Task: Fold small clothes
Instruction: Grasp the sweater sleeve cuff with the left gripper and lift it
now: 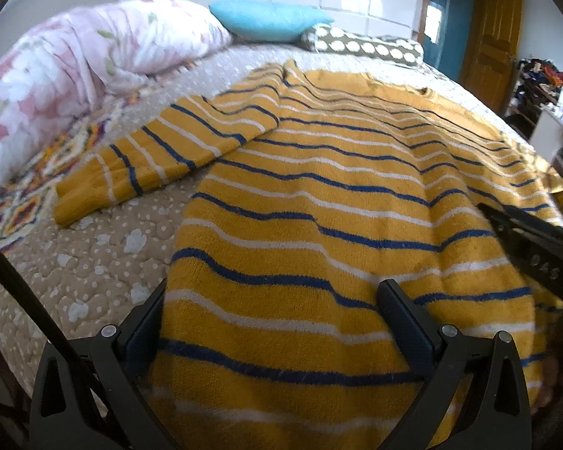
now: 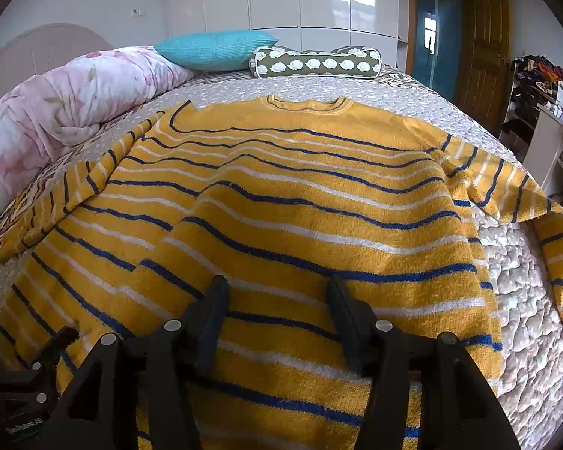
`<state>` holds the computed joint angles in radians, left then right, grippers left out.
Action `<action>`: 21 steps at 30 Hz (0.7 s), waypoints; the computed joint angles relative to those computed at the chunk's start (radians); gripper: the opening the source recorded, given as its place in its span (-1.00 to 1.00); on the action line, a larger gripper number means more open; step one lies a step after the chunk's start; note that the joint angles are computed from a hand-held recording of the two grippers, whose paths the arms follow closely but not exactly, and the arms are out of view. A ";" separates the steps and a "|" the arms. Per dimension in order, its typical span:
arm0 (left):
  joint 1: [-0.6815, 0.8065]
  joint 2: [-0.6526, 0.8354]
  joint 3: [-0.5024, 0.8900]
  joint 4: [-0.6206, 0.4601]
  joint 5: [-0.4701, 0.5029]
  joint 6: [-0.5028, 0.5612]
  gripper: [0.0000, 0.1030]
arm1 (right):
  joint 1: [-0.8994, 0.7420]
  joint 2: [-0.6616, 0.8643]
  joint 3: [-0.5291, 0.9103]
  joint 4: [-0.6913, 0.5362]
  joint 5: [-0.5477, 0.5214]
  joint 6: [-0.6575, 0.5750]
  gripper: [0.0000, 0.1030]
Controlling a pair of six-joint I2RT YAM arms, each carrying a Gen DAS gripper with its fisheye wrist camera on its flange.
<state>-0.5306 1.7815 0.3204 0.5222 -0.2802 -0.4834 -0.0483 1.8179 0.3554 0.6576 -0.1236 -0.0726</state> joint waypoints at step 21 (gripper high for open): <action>0.771 0.091 0.186 -0.029 0.593 0.097 0.11 | -0.011 -0.009 -0.020 0.021 -0.034 -0.003 0.32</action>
